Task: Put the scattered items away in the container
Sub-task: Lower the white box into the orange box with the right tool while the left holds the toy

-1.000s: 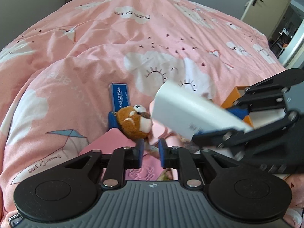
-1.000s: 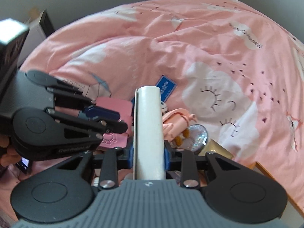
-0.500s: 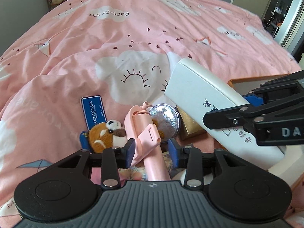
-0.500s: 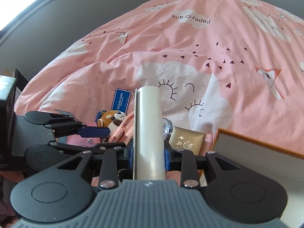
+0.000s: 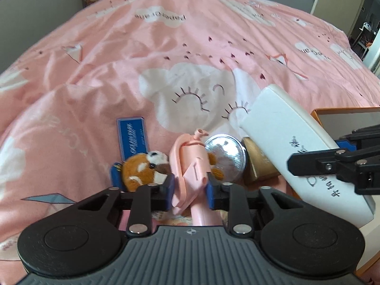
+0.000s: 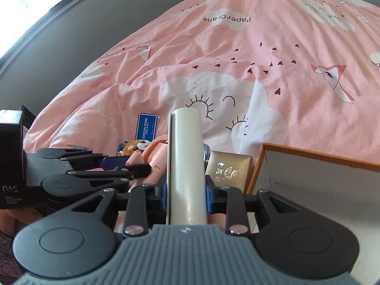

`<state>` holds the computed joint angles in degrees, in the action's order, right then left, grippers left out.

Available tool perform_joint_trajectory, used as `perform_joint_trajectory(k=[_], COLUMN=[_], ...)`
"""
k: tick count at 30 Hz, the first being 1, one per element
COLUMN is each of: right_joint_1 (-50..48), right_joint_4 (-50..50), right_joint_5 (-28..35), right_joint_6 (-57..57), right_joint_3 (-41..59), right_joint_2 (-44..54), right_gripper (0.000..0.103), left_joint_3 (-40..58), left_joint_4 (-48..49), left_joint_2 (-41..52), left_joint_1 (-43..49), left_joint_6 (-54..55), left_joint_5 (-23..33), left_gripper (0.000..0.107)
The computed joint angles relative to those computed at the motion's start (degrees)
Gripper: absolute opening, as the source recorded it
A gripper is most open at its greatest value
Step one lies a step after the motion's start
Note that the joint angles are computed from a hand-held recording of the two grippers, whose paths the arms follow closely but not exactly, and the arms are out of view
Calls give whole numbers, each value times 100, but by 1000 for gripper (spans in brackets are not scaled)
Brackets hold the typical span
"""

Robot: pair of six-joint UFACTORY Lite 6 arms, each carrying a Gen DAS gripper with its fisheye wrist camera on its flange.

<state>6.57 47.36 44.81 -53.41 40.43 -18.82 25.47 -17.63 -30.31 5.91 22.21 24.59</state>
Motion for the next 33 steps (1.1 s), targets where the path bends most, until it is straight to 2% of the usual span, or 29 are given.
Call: perform_joint_trajectory(k=[2,6,12,17,21,27,31,33], right_joint_1=[-89,-186,-275,-709,-1123,-2341,-3549,-4045], right_joint_4=[68,123,178,370,454,542,544,452], right_joint_5=[82,191,227,551,882,1889,2622,2785], right_joint_6=[-16,-29,-28,-214,-229,-488,-863,-1011], right_joint_3=[-47,-150,-280,-304,-313,-320,-269,-317], right_joint_2=[-91,-231,-373,-587,-859,-1507,-1668,-1624], right_gripper=[32,32,32,32,32,32,32,32], left_joint_3=[-1,27,-128,-242,-220,-66,82,110], left_joint_4=[320,57,386,-510,-717,-842,-481,-318], left_joint_2=[-119,-62,-187,-735,-1287,-2032,-2413,-2574], left_joint_1=[49,319,63,589,724,571,-77,-466], left_joint_6=[-235,133,-348,613,690,378,-428,-841], left_joint_5=[43,129,-174,225,583,1178,1298,1315], left_gripper=[14,14,14,14,14,14,14,14])
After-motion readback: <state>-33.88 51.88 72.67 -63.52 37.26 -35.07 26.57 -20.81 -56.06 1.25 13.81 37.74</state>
